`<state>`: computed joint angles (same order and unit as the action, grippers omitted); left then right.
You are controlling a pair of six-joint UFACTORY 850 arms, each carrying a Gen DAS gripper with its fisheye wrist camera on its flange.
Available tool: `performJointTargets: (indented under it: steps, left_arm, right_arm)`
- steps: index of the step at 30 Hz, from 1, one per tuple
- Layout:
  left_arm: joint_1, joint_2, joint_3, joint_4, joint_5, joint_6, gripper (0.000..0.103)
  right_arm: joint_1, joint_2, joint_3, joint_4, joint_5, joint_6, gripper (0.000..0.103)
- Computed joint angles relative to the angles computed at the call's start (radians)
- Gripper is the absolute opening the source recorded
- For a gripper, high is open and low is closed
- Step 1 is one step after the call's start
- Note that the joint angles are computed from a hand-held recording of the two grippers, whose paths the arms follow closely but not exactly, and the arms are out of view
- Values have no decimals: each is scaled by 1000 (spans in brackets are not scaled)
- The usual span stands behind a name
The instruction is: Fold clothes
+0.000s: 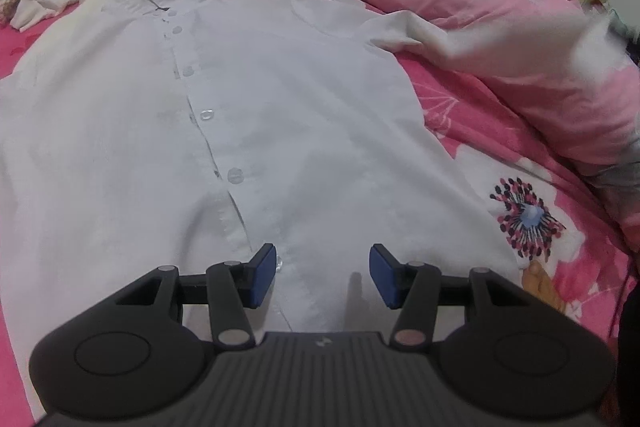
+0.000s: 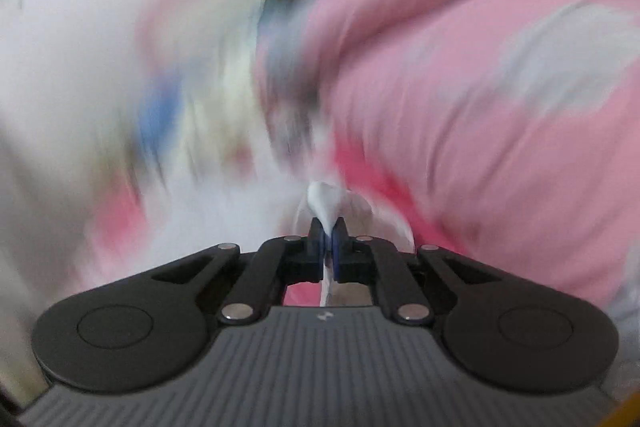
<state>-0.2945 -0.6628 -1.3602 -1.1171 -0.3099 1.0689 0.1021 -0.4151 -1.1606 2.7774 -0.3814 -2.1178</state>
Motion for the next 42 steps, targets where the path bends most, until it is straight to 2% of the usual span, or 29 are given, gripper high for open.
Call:
performJointTargets:
  steps: [1, 3, 5, 9, 16, 20, 23, 28, 32, 33, 34, 35, 37, 38, 40, 42]
  left_arm:
    - [1, 1, 2, -11, -1, 12, 53]
    - [2, 2, 5, -9, -2, 12, 53]
    - [2, -1, 2, 14, -5, -9, 53]
    - [3, -6, -5, 34, -12, -28, 53]
    - [17, 4, 13, -61, -3, 50, 53]
    - [35, 16, 32, -173, -1, 138, 53]
    - [52, 25, 49, -258, 4, 204, 53]
    - [82, 33, 65, -315, 25, 244, 53]
    - [108, 30, 66, -341, 44, 240, 53]
    - [114, 28, 65, -348, 50, 241, 53]
    - [118, 27, 65, -356, 54, 244, 53]
    - [122, 27, 66, -363, 55, 247, 53]
    - [129, 28, 68, -379, 56, 255, 53]
    - [133, 29, 69, -393, 51, 273, 53]
    - [136, 33, 74, -431, 37, 331, 53]
    - [138, 38, 80, -465, 18, 387, 53]
  right_arm:
    - [-24, 11, 15, 43, -78, 66, 2]
    - [-70, 6, 23, 18, -196, 273, 2]
    - [-100, -22, -3, -51, -239, 462, 2]
    - [-106, -83, -100, -207, -236, 670, 2]
    - [-36, -197, -418, -570, -109, 705, 2]
    - [5, -273, -620, -891, -143, 880, 2]
    - [40, -322, -745, -1126, -235, 974, 2]
    - [119, -473, -1040, -1586, -474, 1029, 3]
    - [224, -608, -1211, -1954, -658, 1027, 8]
    - [250, -641, -1240, -2026, -717, 1034, 14]
    - [274, -663, -1246, -2079, -758, 1031, 25]
    - [293, -659, -1210, -2107, -778, 1014, 29]
    - [314, -601, -1070, -2125, -763, 969, 33]
    - [314, -581, -1027, -2111, -746, 965, 34]
    - [293, -543, -950, -2035, -718, 986, 47]
    - [251, -510, -876, -1910, -674, 1037, 54]
